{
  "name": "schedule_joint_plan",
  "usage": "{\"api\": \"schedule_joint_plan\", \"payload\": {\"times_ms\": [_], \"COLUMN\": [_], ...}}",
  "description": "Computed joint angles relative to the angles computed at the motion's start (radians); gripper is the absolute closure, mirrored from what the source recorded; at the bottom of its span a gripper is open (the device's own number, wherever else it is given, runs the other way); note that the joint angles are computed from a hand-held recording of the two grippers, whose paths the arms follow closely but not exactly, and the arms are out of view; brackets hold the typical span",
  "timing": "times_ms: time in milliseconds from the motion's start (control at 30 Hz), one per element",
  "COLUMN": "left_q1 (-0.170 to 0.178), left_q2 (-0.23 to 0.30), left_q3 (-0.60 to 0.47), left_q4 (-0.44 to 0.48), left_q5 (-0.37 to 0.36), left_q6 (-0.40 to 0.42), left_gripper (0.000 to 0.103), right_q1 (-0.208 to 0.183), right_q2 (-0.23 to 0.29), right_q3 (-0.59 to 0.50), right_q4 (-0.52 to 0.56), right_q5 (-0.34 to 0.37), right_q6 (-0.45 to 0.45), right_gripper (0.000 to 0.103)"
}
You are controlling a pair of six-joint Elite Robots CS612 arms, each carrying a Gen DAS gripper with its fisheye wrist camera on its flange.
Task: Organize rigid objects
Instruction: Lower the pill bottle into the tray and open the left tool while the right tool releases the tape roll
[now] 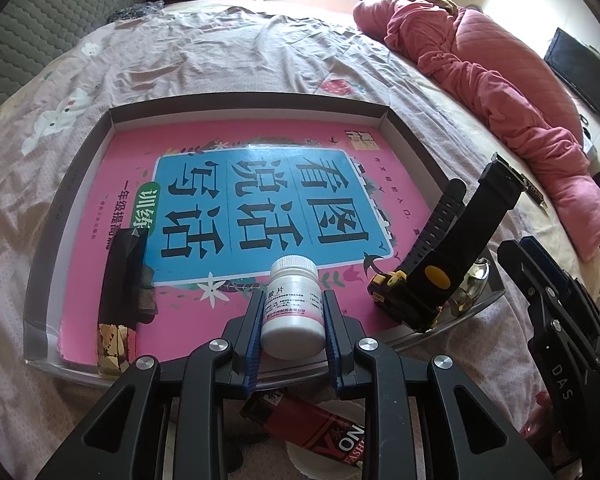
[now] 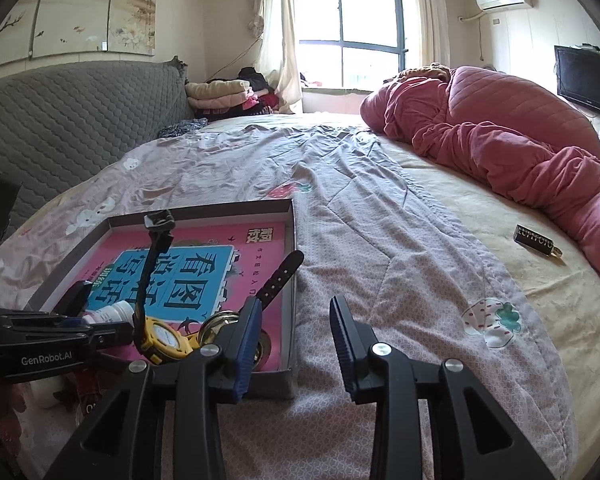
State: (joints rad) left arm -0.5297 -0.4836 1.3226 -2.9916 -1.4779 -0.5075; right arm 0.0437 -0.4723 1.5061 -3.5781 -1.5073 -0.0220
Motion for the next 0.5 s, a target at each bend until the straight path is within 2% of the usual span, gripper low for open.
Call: {"api": "schedule_joint_plan", "payload": {"times_ms": [133,500], "left_q1": [0.0,-0.003], "left_q2": [-0.002,-0.013], "left_q3": [0.001,0.019], "left_q4": [0.003,-0.011], "left_q5": [-0.003,0.011], "left_q6": [-0.001,0.009], "left_gripper": [0.075,0.065], "right_q1": [-0.001,-0.002], "right_q2": [0.002,0.004], "right_q3": [0.0,-0.005], "right_q4": [-0.009,-0.002], "right_q5": [-0.002,0.008], "right_q6": [0.007,0.008], "right_gripper": [0.058,0.057]}}
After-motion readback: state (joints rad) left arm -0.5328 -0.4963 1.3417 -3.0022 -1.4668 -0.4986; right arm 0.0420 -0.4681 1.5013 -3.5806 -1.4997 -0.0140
